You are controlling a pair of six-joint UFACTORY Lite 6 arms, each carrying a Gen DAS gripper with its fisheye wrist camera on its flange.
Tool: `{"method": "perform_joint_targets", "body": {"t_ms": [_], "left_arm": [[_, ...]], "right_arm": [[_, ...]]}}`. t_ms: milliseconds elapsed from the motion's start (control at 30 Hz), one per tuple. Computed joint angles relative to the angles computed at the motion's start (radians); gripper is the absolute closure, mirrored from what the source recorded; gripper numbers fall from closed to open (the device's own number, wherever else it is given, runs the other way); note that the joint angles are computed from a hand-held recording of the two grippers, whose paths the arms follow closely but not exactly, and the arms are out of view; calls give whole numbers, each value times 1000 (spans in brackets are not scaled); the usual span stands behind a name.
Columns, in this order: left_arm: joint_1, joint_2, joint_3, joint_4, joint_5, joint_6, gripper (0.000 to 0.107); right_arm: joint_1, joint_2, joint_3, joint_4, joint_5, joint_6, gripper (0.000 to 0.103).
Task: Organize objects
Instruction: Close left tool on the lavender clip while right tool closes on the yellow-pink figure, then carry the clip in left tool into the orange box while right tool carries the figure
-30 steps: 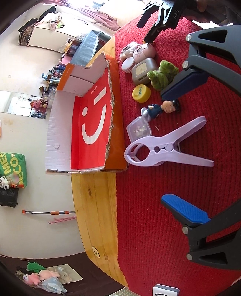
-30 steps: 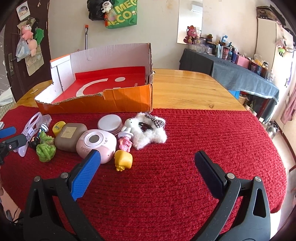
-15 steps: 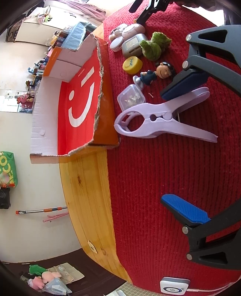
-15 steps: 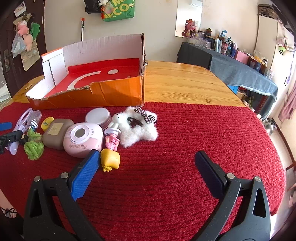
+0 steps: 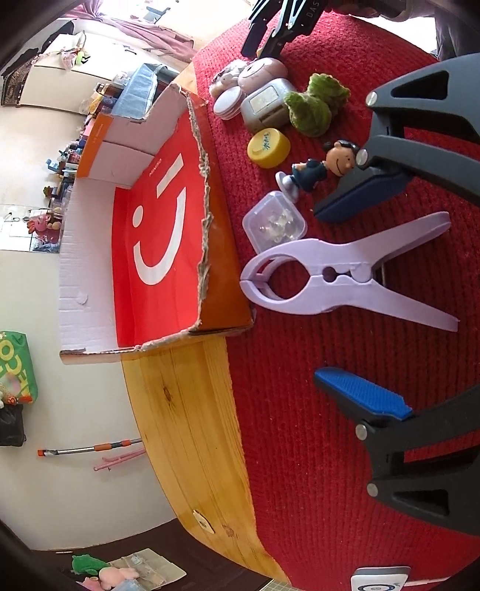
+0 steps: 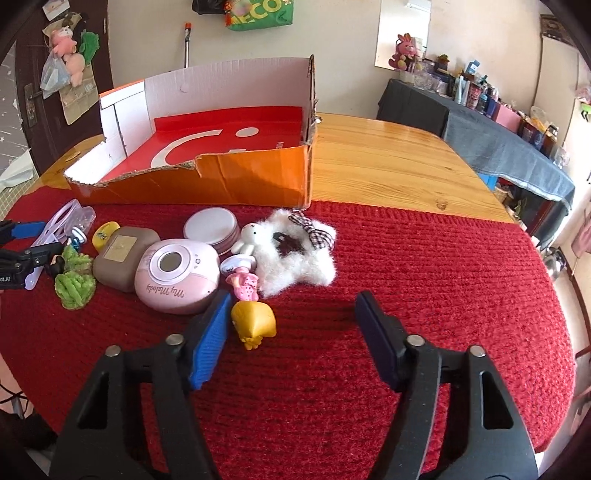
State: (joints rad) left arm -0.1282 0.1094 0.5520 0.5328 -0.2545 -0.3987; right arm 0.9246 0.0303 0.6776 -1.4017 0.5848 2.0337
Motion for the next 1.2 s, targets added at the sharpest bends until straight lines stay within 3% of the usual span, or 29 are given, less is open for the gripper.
{"method": "perform_joint_targets", "body": {"t_ms": [33, 133, 200, 433, 900, 1200], "left_arm": [[0, -4, -6, -4, -8, 4, 31], [-6, -23, -35, -8, -43, 15, 52], [-4, -39, -52, 17, -61, -8, 69], [32, -91, -77, 224, -88, -231, 69], [24, -280, -167, 251, -52, -266, 69], [15, -321, -108, 438, -18, -462, 69]], "right_arm": [[0, 2, 1, -7, -3, 1, 45], [7, 4, 1, -42, -19, 28, 60], [18, -3, -12, -90, -40, 74, 79], [53, -60, -63, -141, -27, 172, 82], [151, -162, -63, -56, 58, 92, 82], [133, -170, -19, -36, 56, 25, 82]]}}
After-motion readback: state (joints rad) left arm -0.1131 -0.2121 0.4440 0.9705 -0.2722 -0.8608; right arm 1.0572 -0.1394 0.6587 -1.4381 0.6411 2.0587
